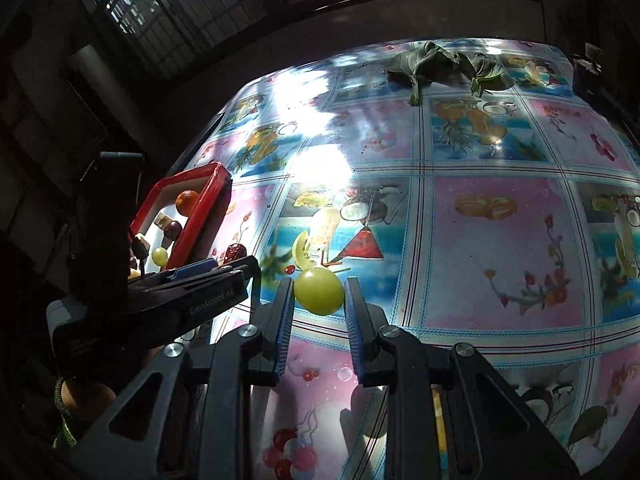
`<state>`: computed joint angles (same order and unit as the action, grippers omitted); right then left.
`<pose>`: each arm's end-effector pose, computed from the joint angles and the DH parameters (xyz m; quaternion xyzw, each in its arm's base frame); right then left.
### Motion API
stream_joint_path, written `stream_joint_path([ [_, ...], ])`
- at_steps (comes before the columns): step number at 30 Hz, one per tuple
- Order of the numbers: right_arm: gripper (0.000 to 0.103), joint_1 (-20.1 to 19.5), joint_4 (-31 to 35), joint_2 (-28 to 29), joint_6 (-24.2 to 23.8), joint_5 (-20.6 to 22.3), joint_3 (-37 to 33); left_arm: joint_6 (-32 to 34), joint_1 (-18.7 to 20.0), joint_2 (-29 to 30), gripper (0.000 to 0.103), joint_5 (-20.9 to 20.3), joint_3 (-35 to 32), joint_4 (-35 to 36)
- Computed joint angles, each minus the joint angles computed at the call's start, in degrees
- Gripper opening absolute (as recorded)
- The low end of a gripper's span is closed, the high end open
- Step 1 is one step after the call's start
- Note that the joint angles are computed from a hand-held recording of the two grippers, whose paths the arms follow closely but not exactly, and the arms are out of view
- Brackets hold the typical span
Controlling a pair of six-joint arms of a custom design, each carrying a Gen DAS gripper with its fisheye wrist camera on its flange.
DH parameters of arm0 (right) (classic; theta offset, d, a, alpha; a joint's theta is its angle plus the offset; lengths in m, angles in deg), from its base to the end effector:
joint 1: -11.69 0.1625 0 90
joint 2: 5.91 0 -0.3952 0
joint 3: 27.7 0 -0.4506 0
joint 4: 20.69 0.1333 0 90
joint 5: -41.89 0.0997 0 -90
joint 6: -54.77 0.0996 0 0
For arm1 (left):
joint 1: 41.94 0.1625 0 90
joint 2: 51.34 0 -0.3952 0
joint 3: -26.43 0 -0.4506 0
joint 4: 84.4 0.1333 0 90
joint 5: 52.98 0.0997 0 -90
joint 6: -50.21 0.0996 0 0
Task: Organize fruits
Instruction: 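Grasp a red jujube with the left tool while the right tool grasps a green grape, then carry the held jujube and grape over the tray with both tools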
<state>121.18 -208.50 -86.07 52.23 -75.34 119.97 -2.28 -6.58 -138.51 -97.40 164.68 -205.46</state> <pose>0.2064 -0.3202 0.1094 0.1189 -0.9326 0.2847 0.1873 -0.1854 -0.3822 0.1070 0.0844 0.9065 -0.2117 0.3555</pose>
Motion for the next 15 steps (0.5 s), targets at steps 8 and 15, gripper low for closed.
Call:
stream_joint_path([
  [8,0.027,2.35,0.37,-2.37,2.21,0.41,1.59,-11.62,-4.75,-8.18,0.020,2.54,3.01,13.52],
  [15,0.027,4.74,-0.59,-0.72,4.40,-0.16,1.36,-21.91,-9.04,-15.35,0.020,4.49,4.23,27.58],
])
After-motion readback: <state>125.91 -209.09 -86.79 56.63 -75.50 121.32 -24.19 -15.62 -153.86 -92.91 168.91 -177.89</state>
